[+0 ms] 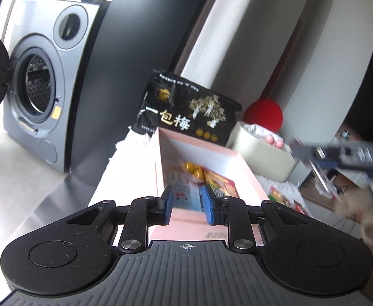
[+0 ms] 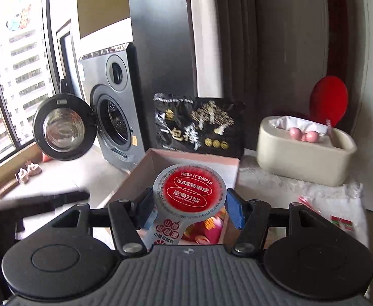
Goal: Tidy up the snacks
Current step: 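Drop the duck bag into the pink box with the left gripper while the right drops the red lollipop in, then grasp the bagged bread bun with the left gripper while the right grasps the yellow stick snack bag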
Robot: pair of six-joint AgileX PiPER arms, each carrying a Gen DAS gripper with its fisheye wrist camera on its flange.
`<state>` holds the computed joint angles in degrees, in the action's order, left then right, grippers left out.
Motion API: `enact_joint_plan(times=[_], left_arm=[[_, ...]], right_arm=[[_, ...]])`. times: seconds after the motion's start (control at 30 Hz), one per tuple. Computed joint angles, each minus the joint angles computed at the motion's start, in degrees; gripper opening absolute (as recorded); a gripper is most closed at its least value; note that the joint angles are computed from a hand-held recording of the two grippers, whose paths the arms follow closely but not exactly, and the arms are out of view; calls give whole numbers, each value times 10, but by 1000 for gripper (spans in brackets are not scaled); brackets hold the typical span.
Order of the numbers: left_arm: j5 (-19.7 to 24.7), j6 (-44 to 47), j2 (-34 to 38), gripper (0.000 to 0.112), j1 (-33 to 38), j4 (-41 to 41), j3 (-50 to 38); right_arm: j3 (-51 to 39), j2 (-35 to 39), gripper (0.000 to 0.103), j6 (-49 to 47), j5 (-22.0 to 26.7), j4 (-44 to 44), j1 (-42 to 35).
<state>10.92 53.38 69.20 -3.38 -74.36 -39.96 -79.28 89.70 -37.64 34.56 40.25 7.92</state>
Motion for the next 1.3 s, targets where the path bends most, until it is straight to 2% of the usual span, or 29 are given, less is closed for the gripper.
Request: enact_joint_plan(times=[0.03,0.07,0.1,0.17,0.2,0.33,0.43,0.57,0.6,0.7,0.87,0.97,1.03,1.1,1.23,1.27,1.3], left_arm=[[2,-33,-8,28,-8,35,7],[1,-69,-14,28,-18,71,12],[0,-114,-19,28,-29,116,16],[12,-191,-19,28,-49,198,22],[22,-202,-17,28,-53,210,22],[54,-143,7,28,-71,144,31],[68,-156,26,28,-99,147,24],[103,-178,44,28,-141,155,10],[115,-173,52,28,-152,149,5],[113,-211,74,28,-196,189,-15],[72,-336,96,28,-248,311,-47],[69,-371,107,28,-244,343,-60],[63,-390,118,28,-238,362,-68],[56,-387,131,28,-231,359,-72],[58,-317,147,28,-208,299,-76],[58,-300,148,28,-204,286,-75],[58,-279,149,28,-199,268,-74]], right_arm=[[-45,30,63,19,11,-15,13],[-91,57,71,51,27,-43,26],[-117,72,74,76,31,-64,35],[-135,80,74,108,28,-100,46],[-127,74,74,91,30,-89,41],[-36,17,74,6,46,-33,-18],[61,-39,74,-77,65,-2,-82],[183,-97,74,-194,143,35,-195],[209,-109,74,-218,146,38,-214],[270,-132,74,-263,112,50,-255],[271,-89,74,-358,69,156,-281],[217,-22,74,-369,65,179,-247],[156,37,74,-290,54,166,-217],[77,105,74,-211,65,166,-202],[-92,232,74,-45,66,112,-170],[-130,259,70,-8,64,79,-160],[-163,282,57,18,70,48,-151]])
